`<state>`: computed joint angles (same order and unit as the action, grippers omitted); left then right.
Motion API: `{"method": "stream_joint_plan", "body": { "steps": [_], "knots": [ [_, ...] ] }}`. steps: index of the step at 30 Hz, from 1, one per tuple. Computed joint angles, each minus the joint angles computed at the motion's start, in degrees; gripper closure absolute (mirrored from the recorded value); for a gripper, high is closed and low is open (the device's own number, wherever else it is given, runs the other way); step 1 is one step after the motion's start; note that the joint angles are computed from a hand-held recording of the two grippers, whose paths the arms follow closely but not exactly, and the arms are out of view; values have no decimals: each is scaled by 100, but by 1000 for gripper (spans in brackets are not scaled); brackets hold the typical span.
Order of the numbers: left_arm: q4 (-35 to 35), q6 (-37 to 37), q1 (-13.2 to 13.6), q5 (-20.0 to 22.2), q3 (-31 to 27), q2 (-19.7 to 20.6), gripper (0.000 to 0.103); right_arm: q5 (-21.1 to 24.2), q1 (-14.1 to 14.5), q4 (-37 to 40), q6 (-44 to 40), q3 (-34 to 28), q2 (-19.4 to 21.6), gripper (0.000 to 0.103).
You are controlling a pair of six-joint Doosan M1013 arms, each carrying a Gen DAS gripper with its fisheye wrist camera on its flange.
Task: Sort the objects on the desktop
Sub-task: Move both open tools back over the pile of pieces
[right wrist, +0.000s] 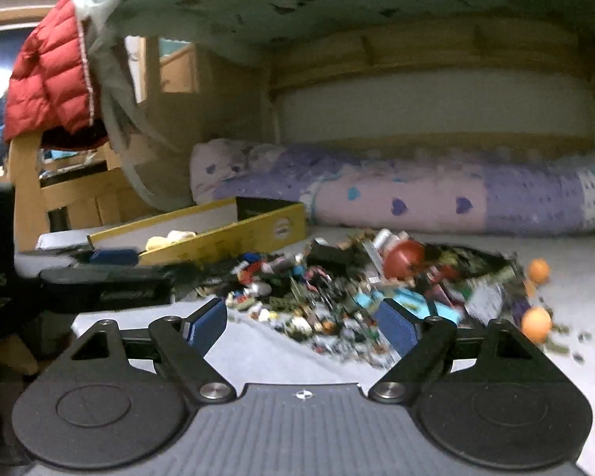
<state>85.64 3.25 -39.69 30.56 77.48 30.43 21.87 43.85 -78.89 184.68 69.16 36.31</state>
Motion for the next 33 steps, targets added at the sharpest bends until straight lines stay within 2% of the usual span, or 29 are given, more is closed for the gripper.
{"method": "stream_joint_plan", "body": {
  "steps": [3,6,8,11,13,14,16,18,19,22,27,33],
  "knots": [
    [-326,522,-79,-29,-208,159,22,91,-14,157,-86,114,-55,19],
    [-547,564,-58,-311,-254,232,28,239,7,-8,-47,219,-108,20],
    [-1110,1092,-47,-226,-393,321,34,279,20,-145,41,322,-171,23],
    [-1143,997,-9,-420,-384,334,36,86,20,-751,562,462,-245,32],
    [-1162,1045,-9,-417,-367,336,36,45,31,-1058,766,539,-280,44],
    [-1196,1082,-18,-373,-355,326,36,153,53,-1336,1065,559,-276,48],
    [-1162,1016,-35,-206,-380,344,30,397,81,-2086,2069,636,-286,60],
    [-1165,996,-29,-115,-399,353,29,516,68,-2815,3067,727,-304,60],
    [-1243,1059,-20,-117,-405,354,29,624,71,-2946,3264,724,-287,60],
    [-1682,1466,15,-203,-427,341,28,777,59,-2280,2674,540,-190,59],
    [-2068,1845,32,-184,-463,352,26,855,25,-277,742,150,-15,58],
    [-2589,2385,54,-217,-545,397,26,980,-5,709,-120,-78,109,54]
  ]
}}
